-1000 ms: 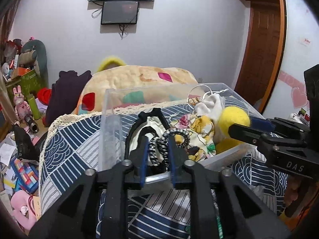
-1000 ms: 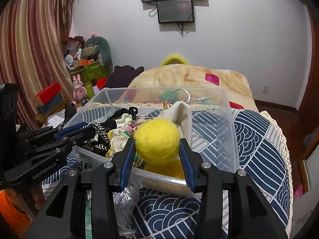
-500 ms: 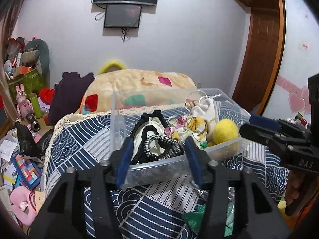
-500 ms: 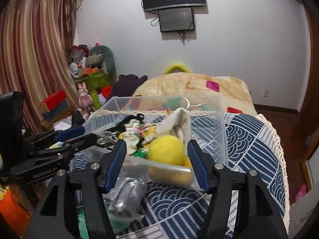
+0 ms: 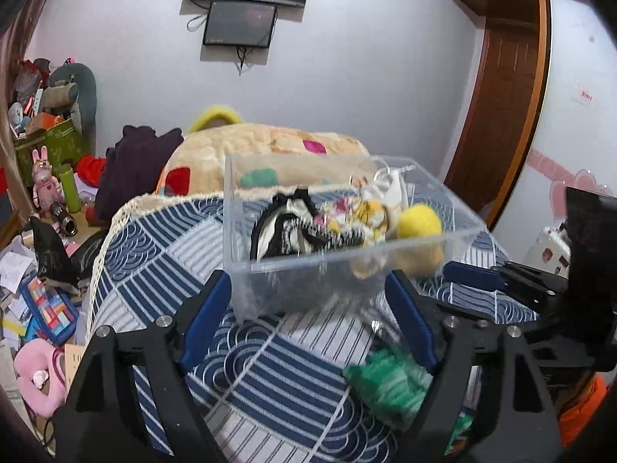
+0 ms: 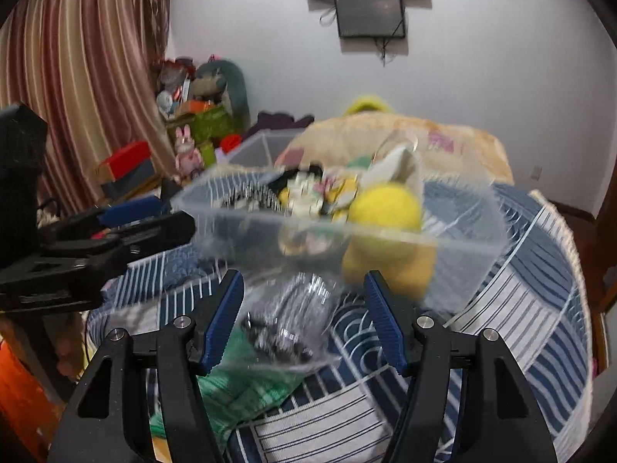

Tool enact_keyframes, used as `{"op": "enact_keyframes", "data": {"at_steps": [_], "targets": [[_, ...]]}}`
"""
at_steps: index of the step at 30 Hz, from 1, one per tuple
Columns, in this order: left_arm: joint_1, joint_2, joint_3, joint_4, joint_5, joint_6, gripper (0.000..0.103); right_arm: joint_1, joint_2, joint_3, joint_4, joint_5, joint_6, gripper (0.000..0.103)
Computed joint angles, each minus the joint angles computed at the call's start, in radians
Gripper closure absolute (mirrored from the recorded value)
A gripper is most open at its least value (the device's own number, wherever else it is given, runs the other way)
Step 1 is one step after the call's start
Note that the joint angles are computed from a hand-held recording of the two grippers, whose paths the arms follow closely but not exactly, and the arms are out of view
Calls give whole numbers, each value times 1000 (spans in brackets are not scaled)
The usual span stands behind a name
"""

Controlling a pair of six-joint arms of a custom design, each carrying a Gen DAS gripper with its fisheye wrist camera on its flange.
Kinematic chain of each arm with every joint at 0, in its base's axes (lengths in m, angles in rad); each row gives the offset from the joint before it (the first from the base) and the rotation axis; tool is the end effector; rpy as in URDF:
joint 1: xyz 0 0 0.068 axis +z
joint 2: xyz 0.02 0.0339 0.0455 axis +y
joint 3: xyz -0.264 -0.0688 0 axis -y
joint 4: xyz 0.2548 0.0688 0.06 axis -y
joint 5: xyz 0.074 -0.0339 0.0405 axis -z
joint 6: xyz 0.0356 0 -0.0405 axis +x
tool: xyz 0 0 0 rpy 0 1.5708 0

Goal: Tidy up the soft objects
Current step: 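Grasp the bagged metal scrubber with the right tool while the left tool grasps the green sock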

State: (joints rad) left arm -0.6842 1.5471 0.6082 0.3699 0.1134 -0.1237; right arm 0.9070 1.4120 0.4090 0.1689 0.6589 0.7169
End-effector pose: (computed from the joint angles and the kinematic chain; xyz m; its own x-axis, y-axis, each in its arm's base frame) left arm 0.2337 -0.1958 0.1483 -0.5009 0.2504 -0.8285 0.6450 0.7463 -0.1644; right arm 0.1616 0.1713 0.1160 -0.5867 0.0932 -0.8044 0.0214 0.9948 0.0996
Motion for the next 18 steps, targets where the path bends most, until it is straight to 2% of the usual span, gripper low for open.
{"op": "enact_keyframes", "data": {"at_steps": [6,8,9,13,18], "targets": [[-9,16,-36,-6,19,-5,13,-42,80,-14,96,-114,5,43],[-12,23,-44,-6,32,-8,13,-54,76,-32,130,-145,-8,61],[-17,27,-50,0,30,-12,13,-54,75,-37,139,-157,-12,65],[-37,35,-63,4,37,-21,13,-6,52,-48,117,-88,9,74],[-73,29,-79,8,32,-26,13,95,-36,-71,-4,57,109,76]]}}
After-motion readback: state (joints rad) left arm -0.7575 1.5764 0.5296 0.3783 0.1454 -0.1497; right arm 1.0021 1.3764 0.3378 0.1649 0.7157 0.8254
